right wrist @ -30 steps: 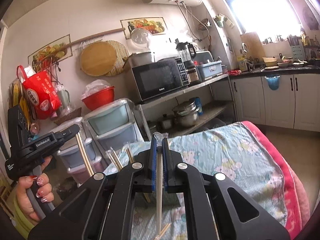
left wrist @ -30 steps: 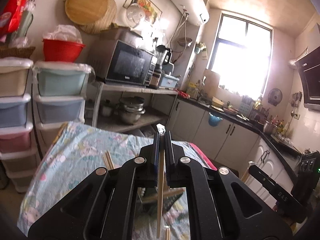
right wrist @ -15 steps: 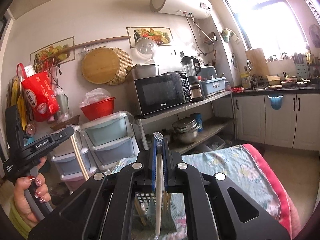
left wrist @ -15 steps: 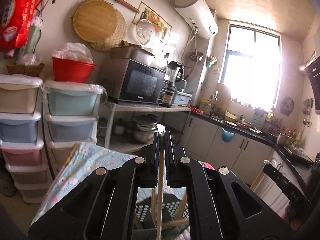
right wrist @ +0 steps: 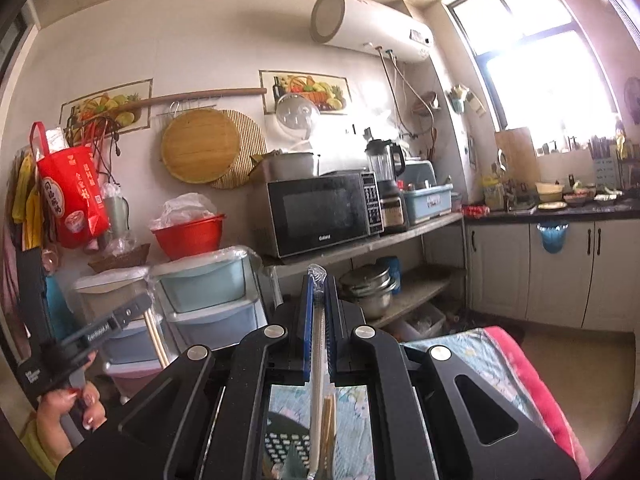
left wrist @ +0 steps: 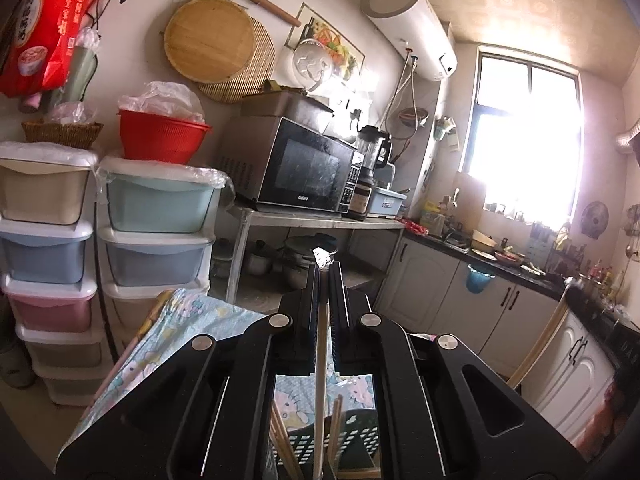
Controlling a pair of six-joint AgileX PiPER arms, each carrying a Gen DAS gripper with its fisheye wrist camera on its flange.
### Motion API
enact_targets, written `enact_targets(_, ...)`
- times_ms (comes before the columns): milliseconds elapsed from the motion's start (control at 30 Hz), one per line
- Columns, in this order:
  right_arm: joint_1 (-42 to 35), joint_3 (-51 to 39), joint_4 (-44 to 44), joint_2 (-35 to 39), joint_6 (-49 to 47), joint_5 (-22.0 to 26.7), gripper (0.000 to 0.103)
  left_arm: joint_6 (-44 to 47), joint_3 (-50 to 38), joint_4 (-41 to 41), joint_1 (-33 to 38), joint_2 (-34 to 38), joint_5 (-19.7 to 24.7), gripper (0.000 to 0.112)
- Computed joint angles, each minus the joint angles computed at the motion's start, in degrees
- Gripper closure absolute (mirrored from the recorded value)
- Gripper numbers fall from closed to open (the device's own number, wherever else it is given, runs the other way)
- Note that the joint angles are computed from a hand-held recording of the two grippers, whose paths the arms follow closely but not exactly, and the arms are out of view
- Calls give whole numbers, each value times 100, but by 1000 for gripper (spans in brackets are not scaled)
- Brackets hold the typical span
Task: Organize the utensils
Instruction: 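Lift the held chopsticks with both tools and lower them into the caddy, then open both tools to release the chopsticks into the caddy compartments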
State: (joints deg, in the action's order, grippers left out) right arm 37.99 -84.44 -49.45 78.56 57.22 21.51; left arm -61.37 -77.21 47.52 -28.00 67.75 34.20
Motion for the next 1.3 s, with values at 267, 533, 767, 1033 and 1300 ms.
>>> enact_targets(267,-106,-114,-96,389,158,-170,98,-366,304,252,186,73,-344,109)
enact_targets(533,-176,341,-1085,555,1380,-561,97,-952,951,565,431,48,-983,109)
enact_targets(767,-192,725,-1838,592,2434,-635,97,-1066,1317,634,431,25,-1232,109)
enact_targets(1033,-159,1134,-2442,436,3102,-614,97,-711,1474,277,483,-3,-1304,109)
enact_targets(1300,-285,1461,-1734,202,2637,-740,97,-389,1658,-125,483,-117,-1249,109)
